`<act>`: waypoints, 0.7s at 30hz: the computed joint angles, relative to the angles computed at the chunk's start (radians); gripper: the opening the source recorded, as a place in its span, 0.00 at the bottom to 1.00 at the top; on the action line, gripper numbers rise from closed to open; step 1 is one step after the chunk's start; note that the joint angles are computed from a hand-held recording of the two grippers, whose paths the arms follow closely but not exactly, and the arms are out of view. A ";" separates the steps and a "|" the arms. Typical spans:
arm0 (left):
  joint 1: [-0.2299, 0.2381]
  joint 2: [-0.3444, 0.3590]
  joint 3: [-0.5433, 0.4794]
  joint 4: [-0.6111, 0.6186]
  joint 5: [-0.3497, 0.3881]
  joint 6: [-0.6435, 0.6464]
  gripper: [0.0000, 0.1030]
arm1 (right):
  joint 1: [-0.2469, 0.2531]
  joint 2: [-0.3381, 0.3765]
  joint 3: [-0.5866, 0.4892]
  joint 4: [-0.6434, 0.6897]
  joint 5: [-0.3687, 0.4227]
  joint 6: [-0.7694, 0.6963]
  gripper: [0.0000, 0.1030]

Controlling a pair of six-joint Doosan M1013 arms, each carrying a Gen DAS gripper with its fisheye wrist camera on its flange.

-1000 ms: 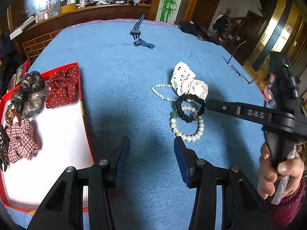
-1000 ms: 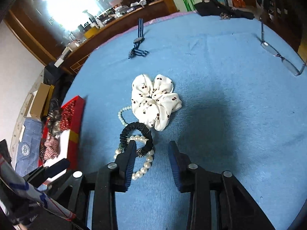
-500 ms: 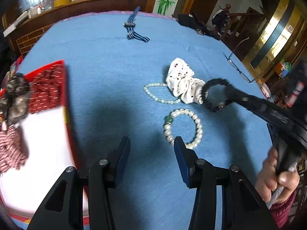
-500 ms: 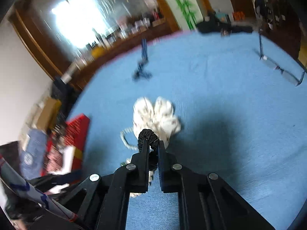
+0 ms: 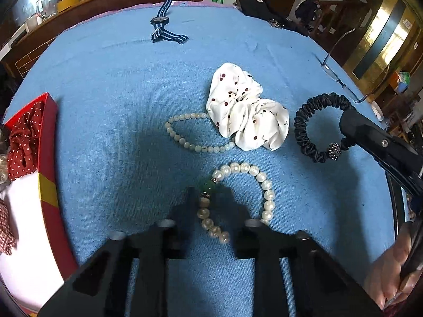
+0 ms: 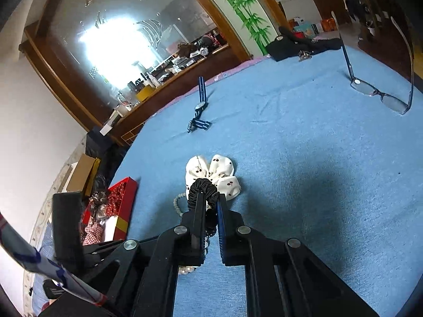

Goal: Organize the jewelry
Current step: 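Grasp the black hair tie with right gripper while left gripper grasps green-bead pearl bracelet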

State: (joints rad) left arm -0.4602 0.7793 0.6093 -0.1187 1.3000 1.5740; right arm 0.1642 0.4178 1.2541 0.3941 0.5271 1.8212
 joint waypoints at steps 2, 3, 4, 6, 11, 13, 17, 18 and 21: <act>-0.003 -0.012 0.024 0.011 -0.023 0.006 0.08 | -0.001 -0.001 0.002 0.012 0.000 -0.007 0.09; -0.004 -0.022 0.042 0.015 -0.037 0.010 0.08 | -0.002 -0.001 0.003 0.019 -0.001 -0.012 0.09; -0.003 -0.026 0.050 0.012 -0.044 0.011 0.08 | -0.002 -0.002 0.004 0.021 -0.003 -0.014 0.09; 0.003 -0.039 0.073 -0.014 -0.058 0.020 0.08 | -0.001 -0.002 0.004 0.017 -0.005 -0.014 0.09; 0.017 -0.079 0.122 -0.064 -0.114 0.030 0.08 | 0.002 -0.003 0.004 0.013 -0.008 -0.025 0.08; 0.021 -0.092 0.132 -0.074 -0.133 0.033 0.08 | 0.002 -0.002 0.003 0.009 -0.009 -0.022 0.08; 0.024 -0.117 0.151 -0.091 -0.168 0.045 0.08 | 0.002 -0.002 0.003 0.008 -0.011 -0.021 0.08; 0.024 -0.124 0.158 -0.093 -0.176 0.049 0.08 | 0.003 -0.002 0.003 0.007 -0.012 -0.021 0.08; 0.022 -0.143 0.179 -0.099 -0.196 0.060 0.08 | 0.004 -0.002 0.003 0.010 -0.013 -0.031 0.08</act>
State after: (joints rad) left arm -0.4377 0.6365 0.7887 -0.2176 1.1035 1.6341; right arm 0.1686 0.4158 1.2571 0.4038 0.5137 1.7905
